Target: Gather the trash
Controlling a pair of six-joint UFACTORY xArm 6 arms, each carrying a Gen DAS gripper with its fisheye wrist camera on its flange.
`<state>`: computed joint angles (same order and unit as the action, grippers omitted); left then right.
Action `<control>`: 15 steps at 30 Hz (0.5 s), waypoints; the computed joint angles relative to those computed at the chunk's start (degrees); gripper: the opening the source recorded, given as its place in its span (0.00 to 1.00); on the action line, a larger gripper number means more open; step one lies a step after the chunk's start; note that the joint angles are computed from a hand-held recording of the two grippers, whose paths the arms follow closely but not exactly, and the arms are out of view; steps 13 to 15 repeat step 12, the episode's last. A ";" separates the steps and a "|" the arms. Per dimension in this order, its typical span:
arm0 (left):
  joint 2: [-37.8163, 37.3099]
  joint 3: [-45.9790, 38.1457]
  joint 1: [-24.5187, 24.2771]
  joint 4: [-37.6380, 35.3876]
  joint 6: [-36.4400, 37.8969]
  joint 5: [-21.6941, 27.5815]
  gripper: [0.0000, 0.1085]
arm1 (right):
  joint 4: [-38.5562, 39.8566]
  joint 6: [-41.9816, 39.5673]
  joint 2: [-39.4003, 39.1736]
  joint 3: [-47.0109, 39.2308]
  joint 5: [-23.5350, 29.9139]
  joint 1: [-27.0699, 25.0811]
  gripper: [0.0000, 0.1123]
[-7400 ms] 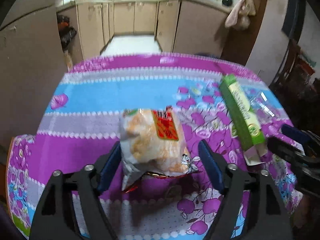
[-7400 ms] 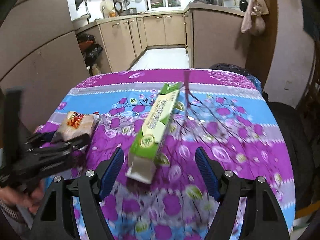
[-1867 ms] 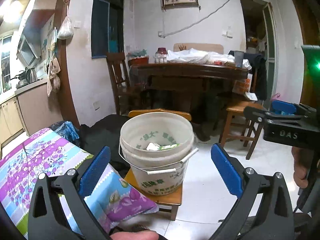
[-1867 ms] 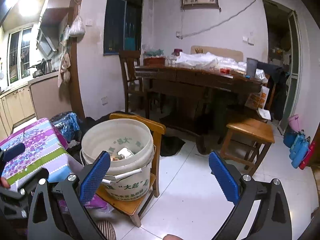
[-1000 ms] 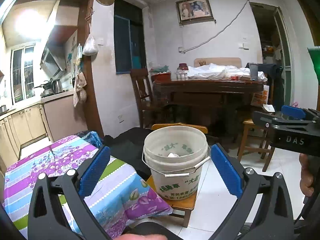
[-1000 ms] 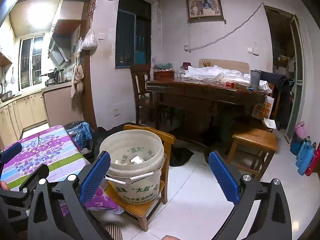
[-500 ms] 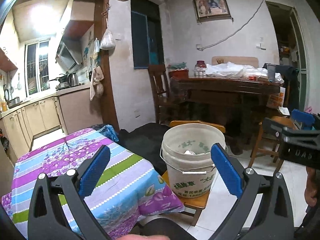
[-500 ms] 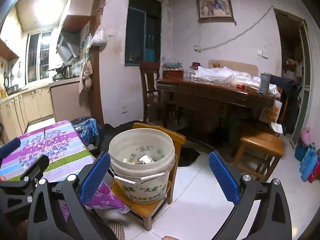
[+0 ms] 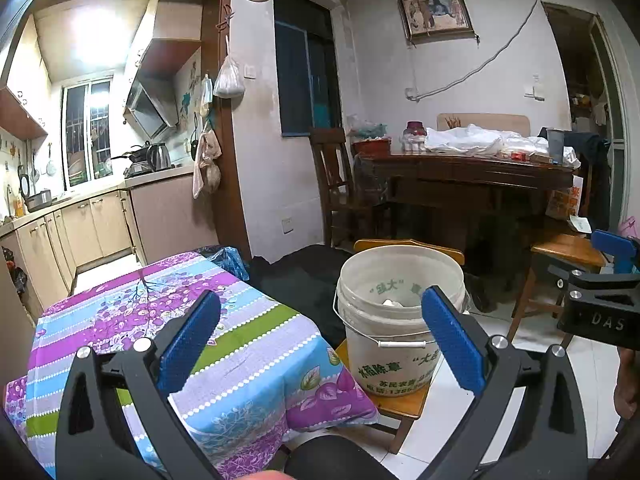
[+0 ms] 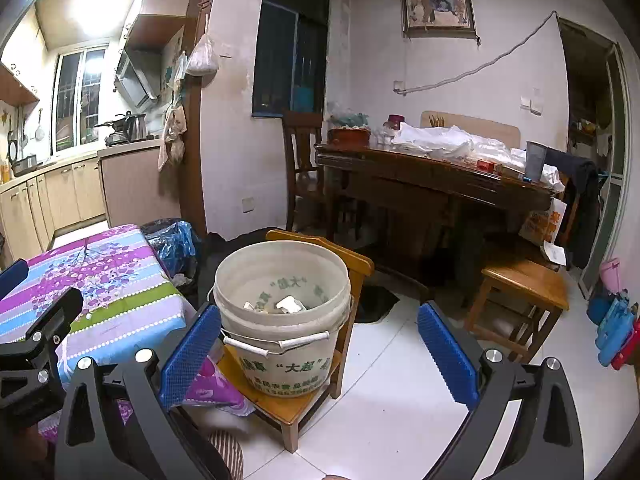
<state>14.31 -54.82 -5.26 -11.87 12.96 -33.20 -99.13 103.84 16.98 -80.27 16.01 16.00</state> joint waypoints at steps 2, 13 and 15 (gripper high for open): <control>-0.01 0.04 -0.32 -0.75 0.89 -0.32 0.89 | -0.08 0.48 -0.01 0.20 0.23 -0.07 0.87; -0.89 0.54 0.02 2.67 -1.07 2.35 0.90 | -0.22 1.42 -0.36 0.82 0.53 -0.08 0.87; -0.89 0.54 0.02 2.67 -1.07 2.35 0.90 | -0.22 1.42 -0.36 0.82 0.53 -0.08 0.87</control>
